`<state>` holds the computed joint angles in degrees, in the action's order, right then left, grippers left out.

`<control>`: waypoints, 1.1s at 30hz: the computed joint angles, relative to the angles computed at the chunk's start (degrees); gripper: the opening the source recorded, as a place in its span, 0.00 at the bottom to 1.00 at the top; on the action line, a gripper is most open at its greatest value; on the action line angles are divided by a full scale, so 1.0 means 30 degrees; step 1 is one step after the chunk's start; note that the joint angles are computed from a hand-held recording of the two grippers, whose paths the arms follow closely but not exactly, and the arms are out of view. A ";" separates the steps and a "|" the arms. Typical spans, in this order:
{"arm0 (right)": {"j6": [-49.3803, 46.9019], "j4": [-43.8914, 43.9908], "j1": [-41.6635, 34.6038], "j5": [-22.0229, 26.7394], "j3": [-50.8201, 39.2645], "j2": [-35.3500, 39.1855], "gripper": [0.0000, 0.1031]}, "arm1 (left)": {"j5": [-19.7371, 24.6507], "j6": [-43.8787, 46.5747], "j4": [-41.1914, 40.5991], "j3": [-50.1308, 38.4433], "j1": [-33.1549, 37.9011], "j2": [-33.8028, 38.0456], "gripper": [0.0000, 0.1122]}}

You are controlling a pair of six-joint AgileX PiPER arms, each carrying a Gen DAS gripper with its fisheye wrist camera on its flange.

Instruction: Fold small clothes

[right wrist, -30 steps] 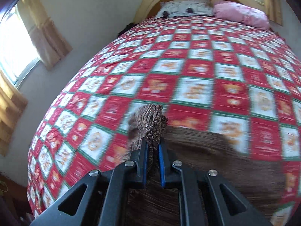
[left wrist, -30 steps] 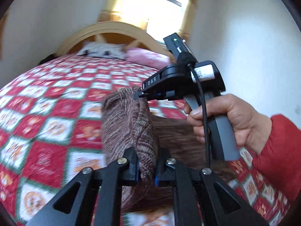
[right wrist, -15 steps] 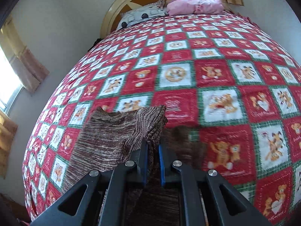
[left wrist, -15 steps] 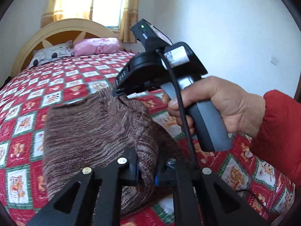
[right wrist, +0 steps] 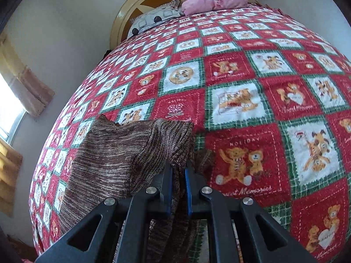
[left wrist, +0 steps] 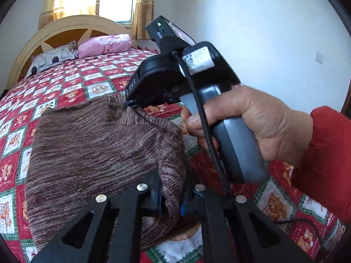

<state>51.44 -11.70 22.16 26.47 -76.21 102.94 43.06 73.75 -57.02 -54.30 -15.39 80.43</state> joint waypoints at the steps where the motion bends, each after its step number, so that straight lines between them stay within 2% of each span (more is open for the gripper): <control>1: 0.0041 0.0128 -0.0080 -0.0304 0.0256 -0.0060 0.09 | -0.0136 -0.0105 0.0148 0.0014 -0.0142 0.0013 0.10; 5: 0.1889 -0.1407 0.0268 -0.0655 0.0637 0.0151 0.09 | 0.0194 -0.0900 0.1274 -0.0525 -0.0014 0.0495 0.12; 7: 0.2952 -0.2587 0.0615 -0.0396 0.0756 -0.0053 0.12 | 0.1058 -0.0619 0.1736 -0.0443 0.0491 0.0068 0.25; 8: 0.2794 -0.2448 0.0672 -0.0005 0.0728 -0.0226 0.18 | 0.2152 -0.0214 0.2016 -0.0409 0.1180 -0.0296 0.40; 9: 0.2713 -0.2274 0.0728 0.0757 0.0617 -0.0442 0.28 | 0.3308 0.0923 0.1704 -0.0053 0.2299 -0.0859 0.52; 10: 0.3396 -0.2565 0.0903 0.1812 0.0640 -0.0858 0.31 | 0.4121 0.2219 0.1084 0.0360 0.3355 -0.1264 0.55; 12: 0.6422 -0.4792 0.1636 0.2840 0.1912 -0.2415 0.32 | 0.6318 0.5125 -0.0234 0.1419 0.6672 -0.2343 0.64; 15: 1.1196 -0.7965 0.3573 0.2815 0.5073 -0.5487 0.33 | 0.8042 0.6230 -0.0530 0.1523 1.0189 -0.2215 0.68; 18: 1.5334 -0.9641 0.5995 0.2175 0.7264 -0.7503 0.33 | 0.7485 0.3669 -0.0035 0.0274 1.1069 -0.0799 0.69; 20: 1.7753 -1.1137 0.7924 0.2610 0.7566 -0.7571 0.35 | 0.7184 0.1563 0.0215 -0.0811 1.1044 0.0157 0.69; 23: 1.8483 -1.1565 1.0181 0.4931 0.6271 -0.6082 0.35 | 0.5834 -0.0256 0.0796 -0.1629 1.0337 0.0614 0.69; 25: 1.8445 -1.1985 1.1603 0.7165 0.5002 -0.4843 0.35 | 0.5057 -0.0300 0.0875 -0.1496 1.0102 0.0434 0.69; 27: 1.8956 -1.2956 1.2673 0.8439 0.4345 -0.4015 0.35 | 0.5184 0.0184 0.0666 -0.1409 1.0462 0.0516 0.69; 29: 1.8073 -1.2492 1.2688 0.8946 0.3637 -0.3254 0.35 | 0.5283 0.0103 0.0780 -0.1331 1.0607 0.0601 0.69; 30: 1.7478 -1.2017 1.2513 0.9177 0.3255 -0.2820 0.34 | 0.5612 -0.0030 0.0917 -0.1330 1.0847 0.0592 0.69; 31: 1.7250 -1.1683 1.2376 0.9366 0.3072 -0.2485 0.28 | 0.5800 -0.0273 0.1003 -0.1437 1.0834 0.0739 0.69; 32: 1.7742 -1.1789 1.2353 0.9244 0.3295 -0.2532 0.16 | 0.6004 -0.0472 0.1079 -0.1618 1.0847 0.0880 0.69; 33: 1.8142 -1.1849 1.2203 0.8836 0.3756 -0.2894 0.11 | 0.6211 -0.0672 0.1199 -0.1858 1.0861 0.1039 0.69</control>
